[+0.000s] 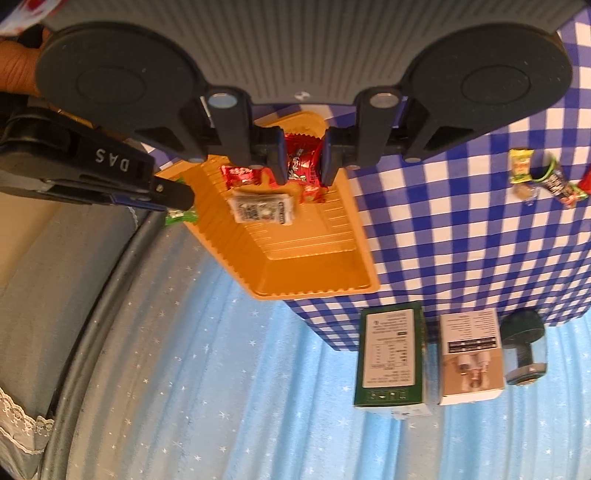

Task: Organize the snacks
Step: 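Lower and open both tools to drop the candies into the tray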

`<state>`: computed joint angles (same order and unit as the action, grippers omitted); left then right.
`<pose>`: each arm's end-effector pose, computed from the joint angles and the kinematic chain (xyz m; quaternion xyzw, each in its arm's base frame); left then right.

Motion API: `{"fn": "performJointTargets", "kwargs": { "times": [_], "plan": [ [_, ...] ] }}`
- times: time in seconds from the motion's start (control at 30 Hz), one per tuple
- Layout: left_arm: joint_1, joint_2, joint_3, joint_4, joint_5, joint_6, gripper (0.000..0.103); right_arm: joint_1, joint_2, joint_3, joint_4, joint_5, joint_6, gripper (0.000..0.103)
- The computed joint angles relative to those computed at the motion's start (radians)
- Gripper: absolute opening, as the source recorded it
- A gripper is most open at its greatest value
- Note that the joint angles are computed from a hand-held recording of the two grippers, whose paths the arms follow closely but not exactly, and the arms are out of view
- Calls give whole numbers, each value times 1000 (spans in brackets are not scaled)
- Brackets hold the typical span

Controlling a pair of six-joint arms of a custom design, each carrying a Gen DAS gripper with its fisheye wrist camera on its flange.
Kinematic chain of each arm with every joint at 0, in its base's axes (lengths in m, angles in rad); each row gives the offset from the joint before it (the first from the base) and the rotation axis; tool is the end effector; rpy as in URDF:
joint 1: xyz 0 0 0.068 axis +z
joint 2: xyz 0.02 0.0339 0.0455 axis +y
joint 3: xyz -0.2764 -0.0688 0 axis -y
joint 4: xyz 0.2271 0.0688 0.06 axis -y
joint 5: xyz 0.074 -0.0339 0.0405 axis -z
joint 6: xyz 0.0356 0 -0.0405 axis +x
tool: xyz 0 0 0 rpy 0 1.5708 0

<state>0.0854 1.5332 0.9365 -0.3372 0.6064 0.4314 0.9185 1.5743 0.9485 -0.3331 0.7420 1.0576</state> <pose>0.2933 0.0047 0.2287 0.2481 0.8768 -0.1978 0.3613 0.1999 0.2220 0.2235 0.1707 0.8790 0.0441 0.4431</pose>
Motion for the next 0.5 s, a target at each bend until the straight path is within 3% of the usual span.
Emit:
{"fn": "performJointTargets", "kwargs": {
  "times": [0.5],
  "plan": [
    [-120, 152, 69, 86, -66, -50, 16, -155, -9, -63, 117, -90, -120, 22]
  ]
}}
